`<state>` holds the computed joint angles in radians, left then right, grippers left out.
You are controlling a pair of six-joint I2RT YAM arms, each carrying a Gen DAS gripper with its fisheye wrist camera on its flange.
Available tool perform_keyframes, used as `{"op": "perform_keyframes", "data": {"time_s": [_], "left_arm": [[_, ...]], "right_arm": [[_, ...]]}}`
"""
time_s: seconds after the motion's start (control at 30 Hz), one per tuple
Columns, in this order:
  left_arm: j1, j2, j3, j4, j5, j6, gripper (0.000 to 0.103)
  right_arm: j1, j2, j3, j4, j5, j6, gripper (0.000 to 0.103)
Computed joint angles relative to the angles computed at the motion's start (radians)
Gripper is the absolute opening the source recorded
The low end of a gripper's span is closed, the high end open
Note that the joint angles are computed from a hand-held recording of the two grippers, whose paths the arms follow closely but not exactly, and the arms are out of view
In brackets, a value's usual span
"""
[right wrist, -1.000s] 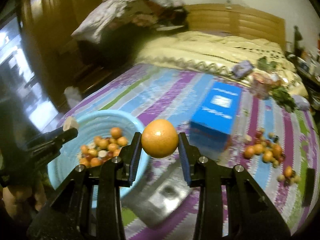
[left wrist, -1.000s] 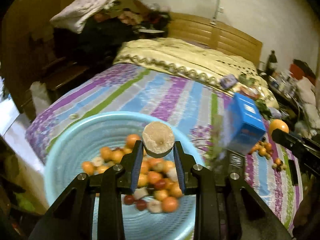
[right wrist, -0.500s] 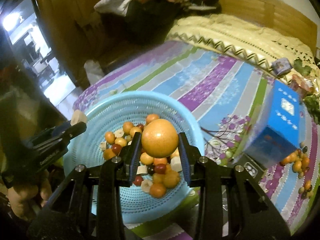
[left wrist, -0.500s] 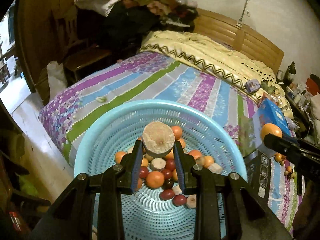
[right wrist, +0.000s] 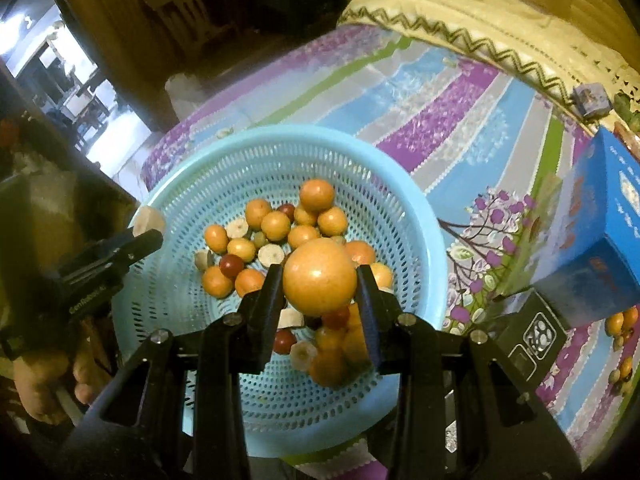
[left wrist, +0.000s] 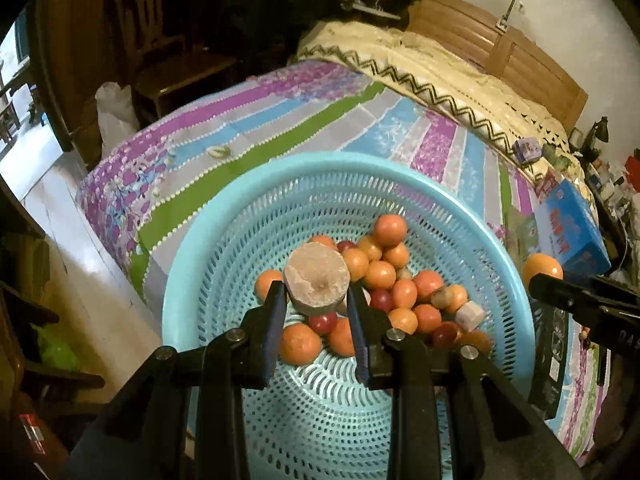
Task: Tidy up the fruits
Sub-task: 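Open both tools inside the basket to drop the white piece and orange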
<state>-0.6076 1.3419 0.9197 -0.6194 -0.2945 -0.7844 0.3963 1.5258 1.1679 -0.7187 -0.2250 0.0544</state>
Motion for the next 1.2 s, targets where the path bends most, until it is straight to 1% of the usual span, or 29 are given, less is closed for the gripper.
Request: {"op": "perform_keyframes", "data": {"time_s": [0.07, 0.23, 0.7, 0.8, 1.2], "left_arm": [[0.012, 0.012, -0.005, 0.005, 0.018, 0.009, 0.031], [0.029, 0.032, -0.011, 0.018, 0.053, 0.024, 0.031], [0.056, 0.072, 0.002, 0.017, 0.092, 0.049, 0.031], [0.064, 0.084, 0.000, 0.027, 0.119, 0.053, 0.031], [0.047, 0.131, 0.025, 0.029, 0.122, 0.050, 0.031]], "right_arm": [[0.006, 0.012, 0.007, -0.007, 0.008, 0.000, 0.037], [0.008, 0.044, 0.023, -0.026, -0.011, 0.003, 0.037], [-0.002, 0.069, 0.020, -0.029, -0.021, -0.010, 0.037], [-0.003, 0.070, 0.015, -0.022, -0.026, -0.010, 0.037], [-0.002, 0.078, 0.002, -0.012, -0.041, -0.017, 0.037]]}}
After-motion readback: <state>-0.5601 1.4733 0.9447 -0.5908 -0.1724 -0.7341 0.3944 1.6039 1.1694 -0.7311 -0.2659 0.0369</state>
